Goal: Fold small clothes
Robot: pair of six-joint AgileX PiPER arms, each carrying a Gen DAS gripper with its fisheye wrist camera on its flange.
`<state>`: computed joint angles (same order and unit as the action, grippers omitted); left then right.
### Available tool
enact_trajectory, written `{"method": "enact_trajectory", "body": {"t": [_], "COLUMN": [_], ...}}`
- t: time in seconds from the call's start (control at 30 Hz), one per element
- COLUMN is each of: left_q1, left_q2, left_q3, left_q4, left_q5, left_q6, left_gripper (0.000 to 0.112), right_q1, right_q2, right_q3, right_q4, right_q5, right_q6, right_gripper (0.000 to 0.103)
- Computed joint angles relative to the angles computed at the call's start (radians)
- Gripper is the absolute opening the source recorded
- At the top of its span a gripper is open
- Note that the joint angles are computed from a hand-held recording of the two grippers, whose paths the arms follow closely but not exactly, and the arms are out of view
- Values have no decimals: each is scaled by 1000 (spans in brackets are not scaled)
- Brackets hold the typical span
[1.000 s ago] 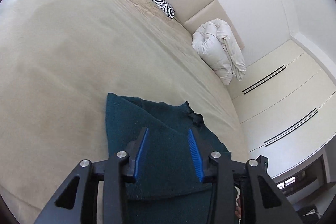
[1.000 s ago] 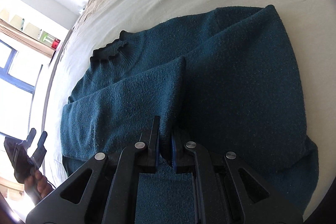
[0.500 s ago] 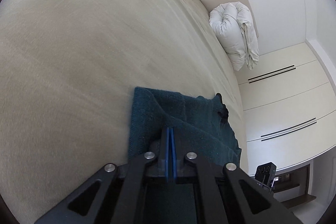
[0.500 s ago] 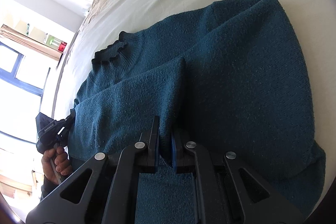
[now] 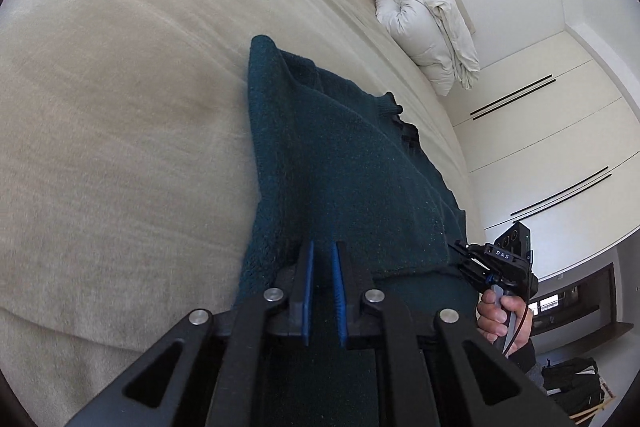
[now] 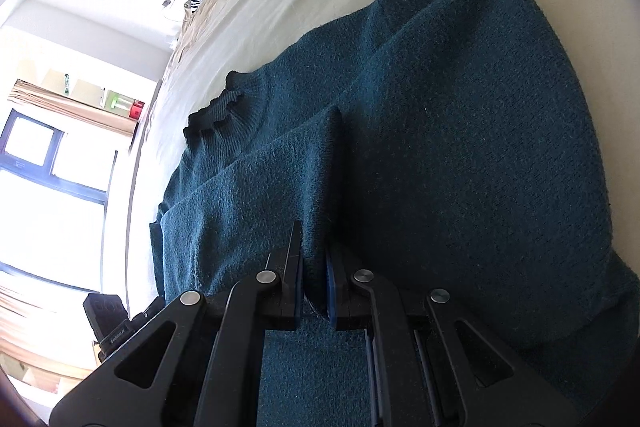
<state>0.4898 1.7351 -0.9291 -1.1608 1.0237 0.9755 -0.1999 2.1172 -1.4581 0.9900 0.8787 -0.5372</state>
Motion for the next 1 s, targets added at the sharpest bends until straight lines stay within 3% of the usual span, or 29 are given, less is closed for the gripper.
{"method": "enact_trajectory", "body": {"t": [0.17,0.23,0.27,0.33,0.37,0.4,0.53,0.67,0.77,0.87,1.0], "left_q1": [21,19,7,-5,-5,-9,-57,-141,-213,-256,-241], "left_q2": [-23,-69,-99,-170,-198,-223,-271,-219,-193,-187,-191], "left_q3": [2,21,31,65,79,91,123,113,118,163,223], "left_q4": [13,35,44,69,75,77,60,35,26,-25,-135], "left_q5": [11,-4,-17,-38,-35,-31,-59,-112,-187,-269,-285], "left_q6": [-48,-69,-76,-87,-88,-91,-98,-126,-123,-23,151], "left_gripper": [13,24,29,43,43,44,56,56,56,56,56], "right_q1": [-8,-10,-15,-48,-82,-125,-337,-456,-444,-386,-318], "right_q2": [-42,-82,-108,-159,-184,-210,-246,-200,-163,-125,-68], "right_q3": [78,127,156,214,242,271,272,191,135,94,58], "right_q4": [68,90,102,155,195,237,260,232,179,143,178], "right_q5": [-42,-75,-89,-72,-46,-20,56,166,240,256,258], "right_q6": [-53,-73,-91,-156,-197,-239,-191,-131,-137,-136,-144], "right_gripper": [9,13,19,44,66,71,71,71,71,71,71]}}
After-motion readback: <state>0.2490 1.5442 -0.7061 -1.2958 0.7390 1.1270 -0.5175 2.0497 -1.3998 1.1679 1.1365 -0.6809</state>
